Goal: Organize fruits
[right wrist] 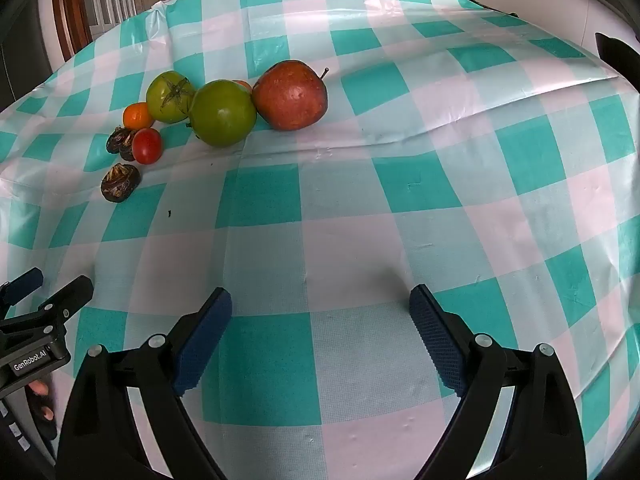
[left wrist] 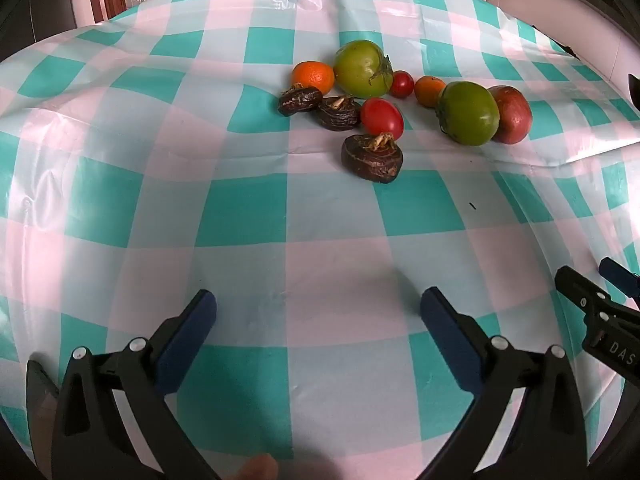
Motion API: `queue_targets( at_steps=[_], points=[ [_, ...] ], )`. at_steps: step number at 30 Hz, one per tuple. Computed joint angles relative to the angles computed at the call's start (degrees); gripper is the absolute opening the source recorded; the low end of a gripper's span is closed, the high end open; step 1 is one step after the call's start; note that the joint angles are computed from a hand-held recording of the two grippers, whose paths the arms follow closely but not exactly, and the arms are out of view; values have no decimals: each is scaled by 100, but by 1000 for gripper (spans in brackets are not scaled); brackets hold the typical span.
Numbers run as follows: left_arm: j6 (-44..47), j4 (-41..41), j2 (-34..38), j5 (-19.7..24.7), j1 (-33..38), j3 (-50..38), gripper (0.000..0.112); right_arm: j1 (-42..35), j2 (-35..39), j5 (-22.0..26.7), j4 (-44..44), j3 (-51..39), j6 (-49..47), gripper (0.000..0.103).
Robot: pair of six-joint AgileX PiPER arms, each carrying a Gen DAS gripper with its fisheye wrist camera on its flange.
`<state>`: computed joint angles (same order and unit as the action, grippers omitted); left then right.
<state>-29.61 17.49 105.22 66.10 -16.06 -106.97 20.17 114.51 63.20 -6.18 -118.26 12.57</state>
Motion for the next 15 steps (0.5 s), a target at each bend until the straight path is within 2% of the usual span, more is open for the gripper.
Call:
queue_targets(
  at_steps=[15],
  points=[
    [-11,4,-13,-32,1,24,102,9,-10,-34,-19,24,12,88]
  ],
)
